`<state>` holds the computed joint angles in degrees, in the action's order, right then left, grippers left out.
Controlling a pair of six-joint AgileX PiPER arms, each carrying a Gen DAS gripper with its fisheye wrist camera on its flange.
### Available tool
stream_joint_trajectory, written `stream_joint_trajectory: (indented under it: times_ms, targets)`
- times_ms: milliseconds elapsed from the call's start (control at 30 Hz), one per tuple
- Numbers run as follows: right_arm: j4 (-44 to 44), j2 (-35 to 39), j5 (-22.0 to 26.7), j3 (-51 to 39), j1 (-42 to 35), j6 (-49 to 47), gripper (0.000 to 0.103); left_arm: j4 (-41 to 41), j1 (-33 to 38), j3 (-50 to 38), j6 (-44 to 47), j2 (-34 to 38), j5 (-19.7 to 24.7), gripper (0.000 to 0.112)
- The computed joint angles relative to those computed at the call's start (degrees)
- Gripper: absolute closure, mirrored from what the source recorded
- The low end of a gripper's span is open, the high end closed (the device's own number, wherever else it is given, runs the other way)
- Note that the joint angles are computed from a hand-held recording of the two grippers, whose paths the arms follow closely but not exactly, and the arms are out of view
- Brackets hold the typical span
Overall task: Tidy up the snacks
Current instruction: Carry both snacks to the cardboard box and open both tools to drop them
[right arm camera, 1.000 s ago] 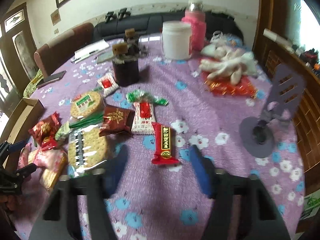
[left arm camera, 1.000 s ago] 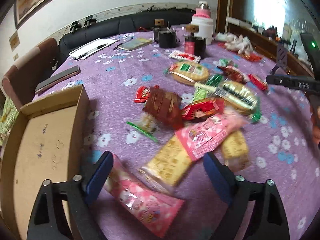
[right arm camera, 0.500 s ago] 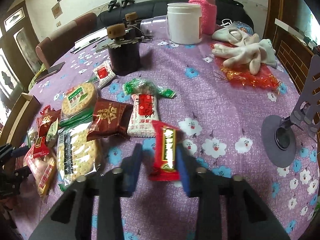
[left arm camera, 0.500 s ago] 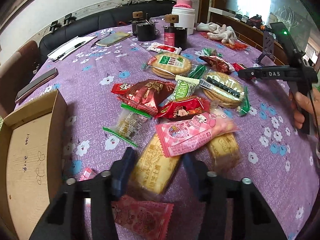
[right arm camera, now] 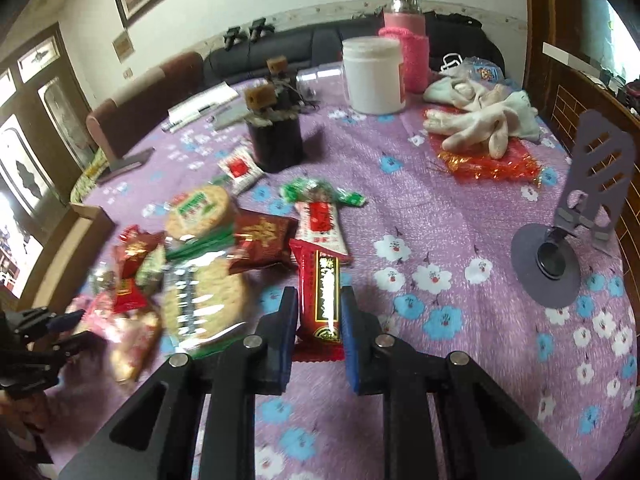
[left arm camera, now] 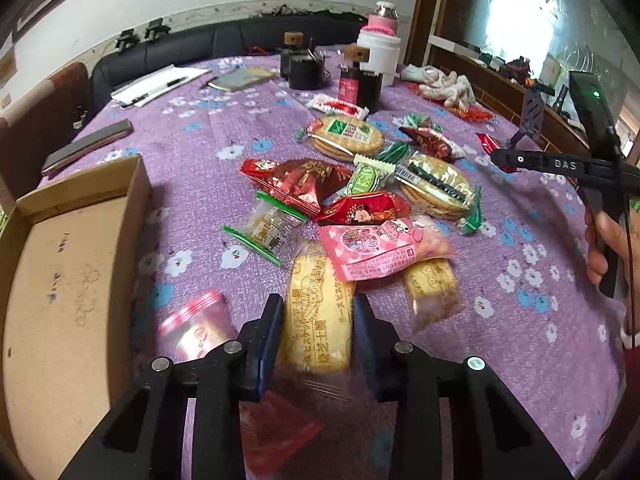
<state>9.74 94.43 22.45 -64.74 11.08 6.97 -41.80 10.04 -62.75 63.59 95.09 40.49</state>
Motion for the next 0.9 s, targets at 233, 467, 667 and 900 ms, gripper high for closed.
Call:
stream_joint_trajectory:
  times_ms: [233, 467, 667, 900]
  targets:
    - [-3.8, -8.3, -2.1, 4.4, 5.8, 6.9, 0.083, -3.8, 3.0, 4.3, 1.6, -7.9, 1.5, 0.076]
    - [-13.3, -11.1, -2.8, 5.2, 13.4, 18.9, 0.083, -5.0, 7.9, 4.5, -1.3, -11.7, 1.1, 0.076]
    - [-17.4, -10.0, -3.2, 3.4, 19.9, 25.1, 0.083, -6.4, 13.9, 4.3, 0.0, -13.0, 1.9, 0.076]
    - [-10.5, -1.0, -3.4, -6.4, 28.3, 19.4, 0.083, -8.8, 24.7, 1.5, 3.3, -11.6, 3.3, 0.076]
